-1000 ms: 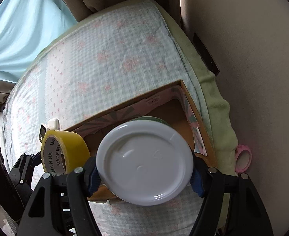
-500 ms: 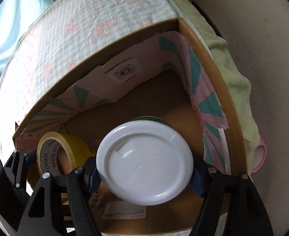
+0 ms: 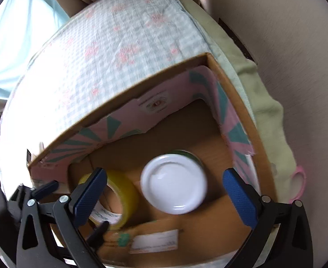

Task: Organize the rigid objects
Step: 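Lower the tape roll and jar into the box and open both tools, then move both tools back over the remaining objects on the bed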

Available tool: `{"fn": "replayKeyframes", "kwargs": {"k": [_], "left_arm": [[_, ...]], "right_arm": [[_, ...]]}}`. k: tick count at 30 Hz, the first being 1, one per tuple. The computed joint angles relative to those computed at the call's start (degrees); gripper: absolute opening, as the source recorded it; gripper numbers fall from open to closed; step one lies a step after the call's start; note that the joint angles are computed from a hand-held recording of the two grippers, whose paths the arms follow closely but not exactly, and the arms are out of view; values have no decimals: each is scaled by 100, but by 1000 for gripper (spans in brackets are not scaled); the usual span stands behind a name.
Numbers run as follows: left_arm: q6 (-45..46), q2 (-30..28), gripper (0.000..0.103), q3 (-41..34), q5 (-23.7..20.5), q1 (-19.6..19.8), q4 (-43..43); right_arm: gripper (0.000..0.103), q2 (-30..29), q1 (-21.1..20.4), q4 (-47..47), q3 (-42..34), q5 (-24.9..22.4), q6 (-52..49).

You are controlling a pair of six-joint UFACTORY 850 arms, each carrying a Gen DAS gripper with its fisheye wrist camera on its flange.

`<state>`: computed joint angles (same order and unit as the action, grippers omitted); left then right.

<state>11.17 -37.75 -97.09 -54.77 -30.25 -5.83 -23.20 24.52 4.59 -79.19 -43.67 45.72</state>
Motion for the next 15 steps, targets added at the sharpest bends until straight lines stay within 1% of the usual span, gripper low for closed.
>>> {"fn": "replayKeyframes", "kwargs": {"k": [2,4,7,8,12,15], "left_arm": [[-41,104,103,123,33,39,-56],[-11,80,103,80,-4,92,-116],[42,174,103,144,19,135,-194],[126,173,103,151,48,193,-217],[111,565,103,423,105,172,-253],[146,884,103,569,111,236,-367]], "right_arm": [[103,75,-38,181,90,35,-117],[103,116,-46,287,99,-18,-236],[103,208,6,105,114,-134,-193],[103,183,27,48,11,-222,-150],[103,143,148,-216,-157,-425,120],[103,279,225,-397,-170,-601,333]]}}
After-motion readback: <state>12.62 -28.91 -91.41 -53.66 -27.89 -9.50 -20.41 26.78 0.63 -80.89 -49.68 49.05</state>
